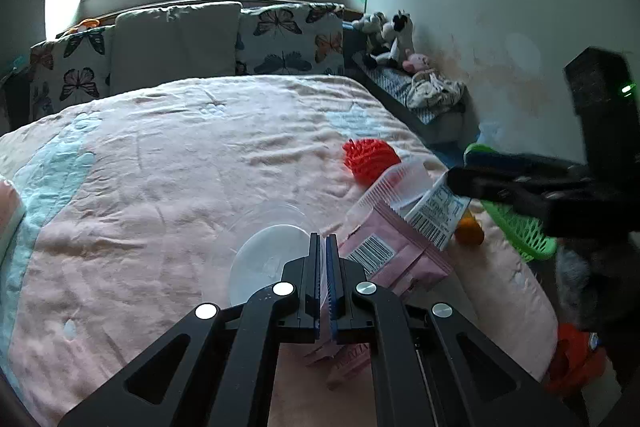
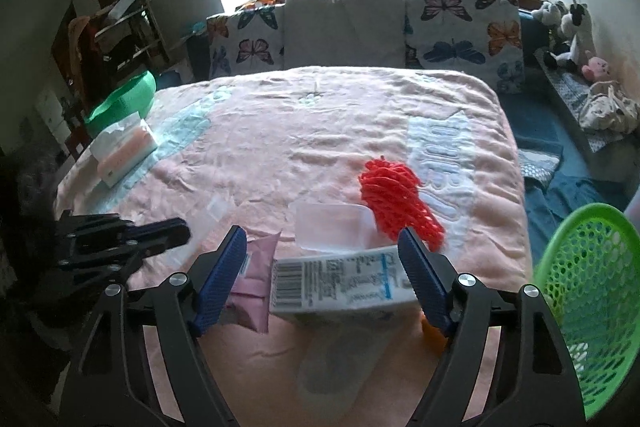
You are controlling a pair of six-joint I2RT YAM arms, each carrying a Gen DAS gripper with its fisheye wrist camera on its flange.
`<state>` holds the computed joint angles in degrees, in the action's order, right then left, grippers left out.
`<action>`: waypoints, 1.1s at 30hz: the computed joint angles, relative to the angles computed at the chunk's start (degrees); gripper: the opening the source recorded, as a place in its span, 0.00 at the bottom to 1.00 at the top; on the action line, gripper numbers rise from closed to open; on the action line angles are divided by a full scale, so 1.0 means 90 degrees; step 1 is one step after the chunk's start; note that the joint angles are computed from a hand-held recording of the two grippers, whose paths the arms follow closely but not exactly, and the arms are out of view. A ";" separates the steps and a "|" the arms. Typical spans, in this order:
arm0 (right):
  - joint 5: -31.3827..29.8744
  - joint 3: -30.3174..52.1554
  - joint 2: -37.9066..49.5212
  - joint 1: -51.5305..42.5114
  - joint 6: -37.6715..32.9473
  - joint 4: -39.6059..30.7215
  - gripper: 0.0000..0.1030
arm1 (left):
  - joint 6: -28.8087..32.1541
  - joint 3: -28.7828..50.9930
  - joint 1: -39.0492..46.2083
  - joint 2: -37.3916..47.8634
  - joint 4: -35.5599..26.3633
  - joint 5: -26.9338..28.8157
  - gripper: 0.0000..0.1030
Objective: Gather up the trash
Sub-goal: 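Grasp the clear round lid with the left gripper while the right grasps the clear plastic box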
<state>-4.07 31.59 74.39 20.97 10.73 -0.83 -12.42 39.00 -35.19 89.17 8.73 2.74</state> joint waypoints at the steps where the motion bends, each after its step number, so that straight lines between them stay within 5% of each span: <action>1: 0.0030 0.0070 0.0164 0.0040 0.0010 0.0045 0.75 | -0.0026 -0.0046 0.0035 -0.0083 -0.0004 0.0010 0.03; 11: 0.0341 0.0627 0.1323 0.0202 0.0091 0.0277 0.72 | -0.0119 -0.0320 0.0301 -0.0456 0.0045 0.0198 0.03; 19: 0.0343 0.0724 0.1700 0.0103 0.0158 0.0430 0.56 | -0.0186 -0.0361 0.0320 -0.0498 0.0059 0.0230 0.03; 33: -0.0030 -0.0107 0.0005 -0.0261 0.0255 0.0399 0.55 | -0.0286 -0.0203 0.0071 -0.0749 -0.0214 0.0063 0.03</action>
<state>-4.34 30.63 74.43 18.62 13.03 2.76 -14.99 37.17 -34.55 82.43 6.81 3.31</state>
